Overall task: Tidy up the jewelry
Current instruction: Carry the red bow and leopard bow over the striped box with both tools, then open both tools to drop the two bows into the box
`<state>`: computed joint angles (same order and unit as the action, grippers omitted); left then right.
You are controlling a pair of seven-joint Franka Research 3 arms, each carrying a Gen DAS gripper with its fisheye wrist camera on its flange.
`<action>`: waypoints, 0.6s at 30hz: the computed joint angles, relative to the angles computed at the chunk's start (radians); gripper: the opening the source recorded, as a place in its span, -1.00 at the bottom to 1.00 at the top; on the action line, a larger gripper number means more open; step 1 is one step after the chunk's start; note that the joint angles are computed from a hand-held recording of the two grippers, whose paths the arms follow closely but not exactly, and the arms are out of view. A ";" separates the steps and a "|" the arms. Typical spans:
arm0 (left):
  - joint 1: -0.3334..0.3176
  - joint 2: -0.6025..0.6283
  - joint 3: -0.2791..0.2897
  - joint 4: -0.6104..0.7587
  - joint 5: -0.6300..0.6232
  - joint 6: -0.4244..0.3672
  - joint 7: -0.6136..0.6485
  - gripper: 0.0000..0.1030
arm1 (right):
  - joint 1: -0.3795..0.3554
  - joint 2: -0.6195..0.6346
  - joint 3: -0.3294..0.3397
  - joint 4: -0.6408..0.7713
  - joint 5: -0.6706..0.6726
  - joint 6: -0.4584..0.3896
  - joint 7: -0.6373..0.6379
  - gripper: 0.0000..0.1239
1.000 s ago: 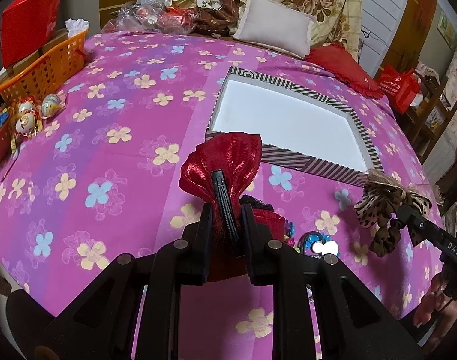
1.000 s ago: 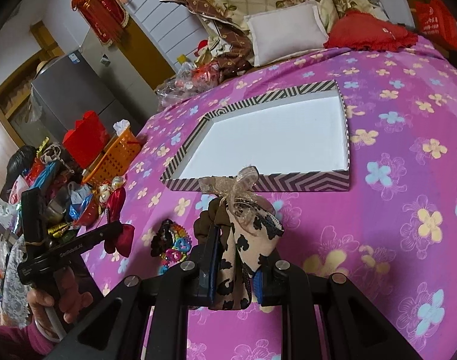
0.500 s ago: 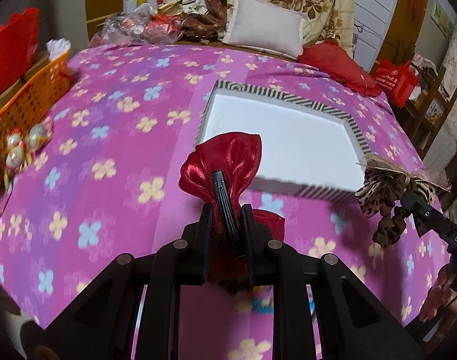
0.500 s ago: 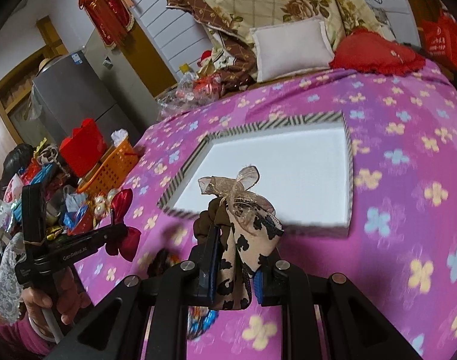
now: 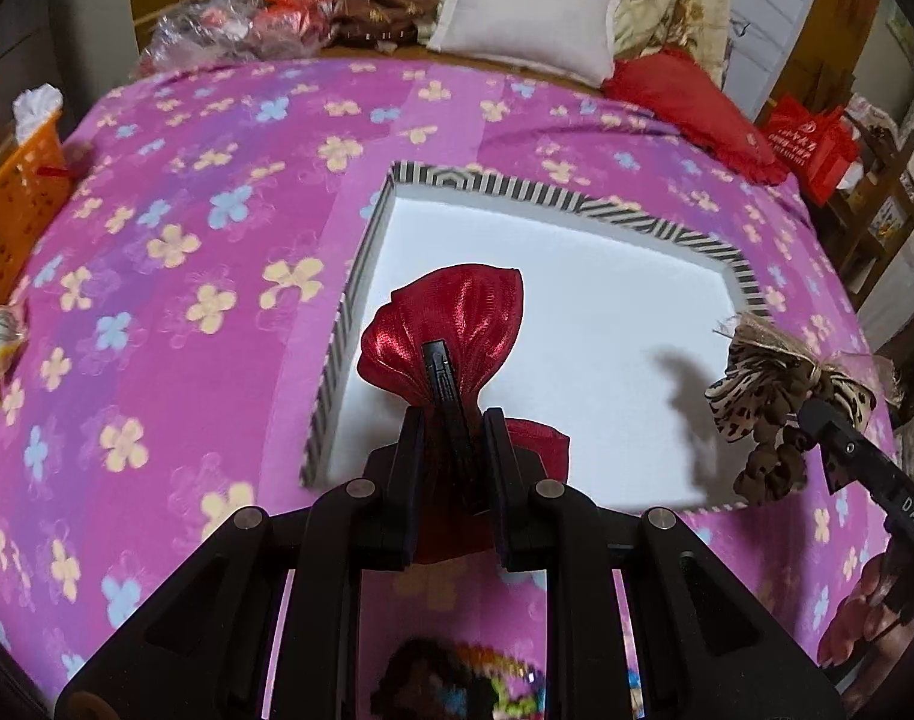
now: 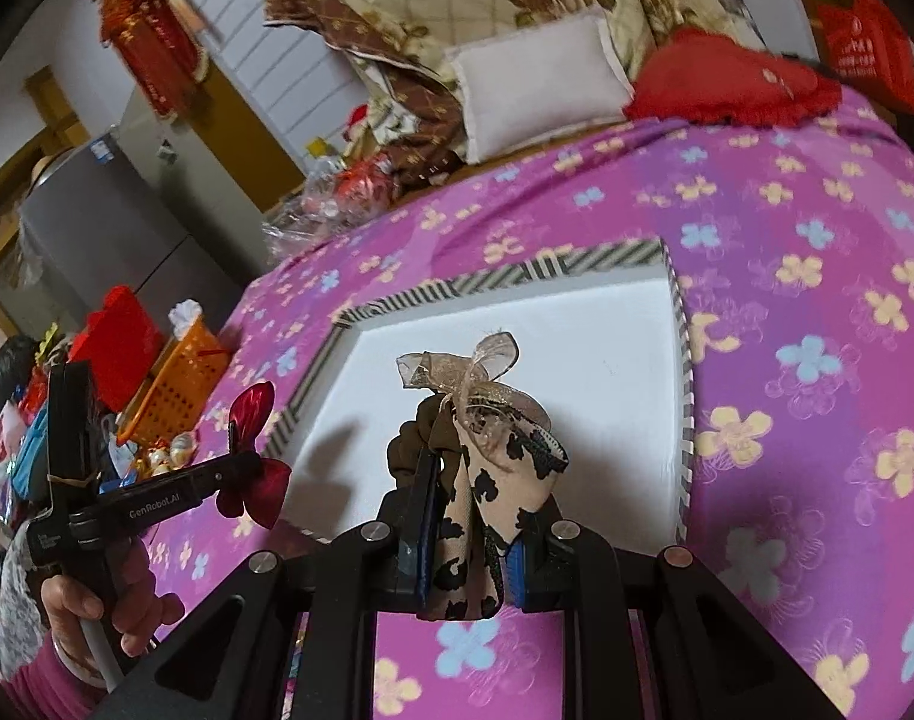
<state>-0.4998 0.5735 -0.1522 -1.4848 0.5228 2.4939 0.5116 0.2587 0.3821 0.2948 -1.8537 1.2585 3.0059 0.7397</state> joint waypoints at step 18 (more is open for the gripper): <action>-0.003 0.152 0.006 0.179 -0.091 -0.139 0.070 -0.66 | 0.409 0.066 -0.505 -0.060 -0.905 0.038 0.785 -0.21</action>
